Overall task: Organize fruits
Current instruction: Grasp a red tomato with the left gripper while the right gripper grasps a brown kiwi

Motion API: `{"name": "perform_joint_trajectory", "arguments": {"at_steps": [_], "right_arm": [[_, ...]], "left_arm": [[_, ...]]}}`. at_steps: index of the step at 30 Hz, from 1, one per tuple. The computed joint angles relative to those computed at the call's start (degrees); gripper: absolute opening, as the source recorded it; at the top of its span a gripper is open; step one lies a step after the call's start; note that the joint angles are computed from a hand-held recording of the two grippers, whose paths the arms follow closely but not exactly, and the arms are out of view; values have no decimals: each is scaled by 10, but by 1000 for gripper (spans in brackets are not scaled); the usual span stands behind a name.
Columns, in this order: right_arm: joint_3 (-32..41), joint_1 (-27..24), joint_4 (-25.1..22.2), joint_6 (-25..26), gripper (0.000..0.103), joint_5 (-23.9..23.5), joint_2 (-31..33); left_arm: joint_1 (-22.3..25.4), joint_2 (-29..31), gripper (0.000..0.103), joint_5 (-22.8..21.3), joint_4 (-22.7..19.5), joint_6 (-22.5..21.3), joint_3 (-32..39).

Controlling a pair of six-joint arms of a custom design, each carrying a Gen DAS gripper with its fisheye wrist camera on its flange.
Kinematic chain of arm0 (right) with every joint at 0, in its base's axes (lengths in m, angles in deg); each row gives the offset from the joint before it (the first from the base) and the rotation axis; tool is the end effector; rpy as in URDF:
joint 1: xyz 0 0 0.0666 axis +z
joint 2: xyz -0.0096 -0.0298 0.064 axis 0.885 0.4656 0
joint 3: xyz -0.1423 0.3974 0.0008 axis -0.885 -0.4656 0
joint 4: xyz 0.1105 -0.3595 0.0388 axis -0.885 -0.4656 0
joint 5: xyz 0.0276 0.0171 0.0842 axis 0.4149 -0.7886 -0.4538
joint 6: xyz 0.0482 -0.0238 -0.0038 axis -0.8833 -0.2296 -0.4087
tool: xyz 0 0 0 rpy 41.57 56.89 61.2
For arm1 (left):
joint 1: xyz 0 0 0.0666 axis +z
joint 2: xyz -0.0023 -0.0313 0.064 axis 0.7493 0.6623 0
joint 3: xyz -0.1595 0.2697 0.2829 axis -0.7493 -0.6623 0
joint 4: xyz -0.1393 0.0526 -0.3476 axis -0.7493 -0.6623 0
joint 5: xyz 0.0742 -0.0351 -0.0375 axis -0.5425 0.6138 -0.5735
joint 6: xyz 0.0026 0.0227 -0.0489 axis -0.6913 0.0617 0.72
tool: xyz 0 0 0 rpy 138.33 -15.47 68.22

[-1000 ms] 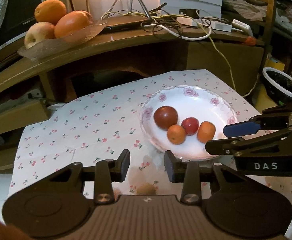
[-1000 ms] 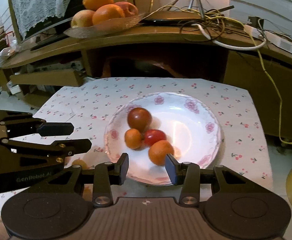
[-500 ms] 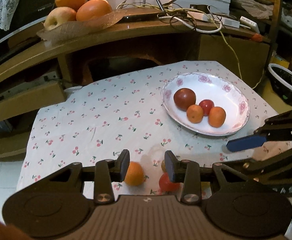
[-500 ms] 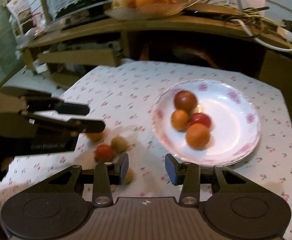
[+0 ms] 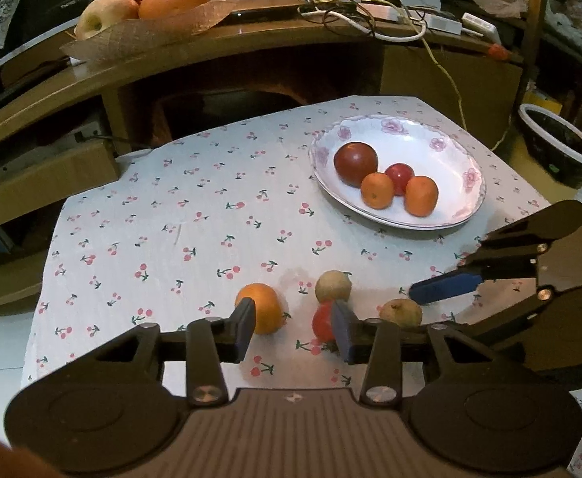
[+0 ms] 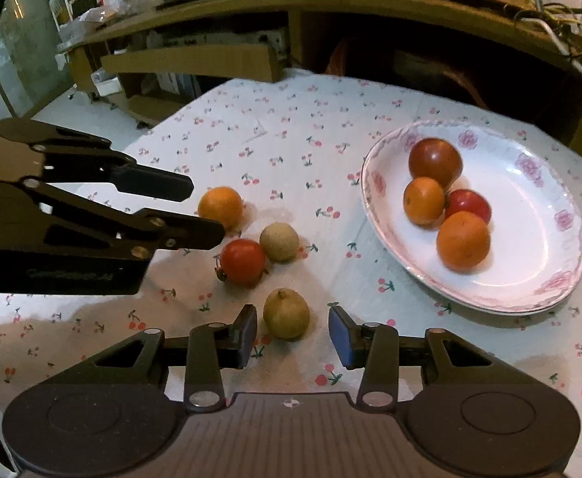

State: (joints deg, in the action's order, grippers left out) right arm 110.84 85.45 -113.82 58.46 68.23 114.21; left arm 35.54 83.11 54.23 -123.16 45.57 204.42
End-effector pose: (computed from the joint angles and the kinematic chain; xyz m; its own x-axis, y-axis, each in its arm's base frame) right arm 0.5798 0.2442 0.4396 -0.8192 0.1086 -0.5631 0.0084 0.9841 0.1777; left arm 0.6678 -0.1704 0.4492 -0.4515 0.6043 -0.6565 0.8062 0.5915 -0.0099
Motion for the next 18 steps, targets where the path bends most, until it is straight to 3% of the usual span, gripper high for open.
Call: {"name": "perform_joint_trajectory", "arguments": {"at_steps": [6,10,18], "right_arm": [[3,-1,-6,-3,26,-4,1],[-2,-3,-18,-13,26,4,-6],[-32,-10,-16,-36,27,15,-31]], "left_arm": [[-3,3,47,9,-24,-17,5],[-9,5,47,7,-34,-22,1],[-25,13,47,-15,-13,-3,-11]]}}
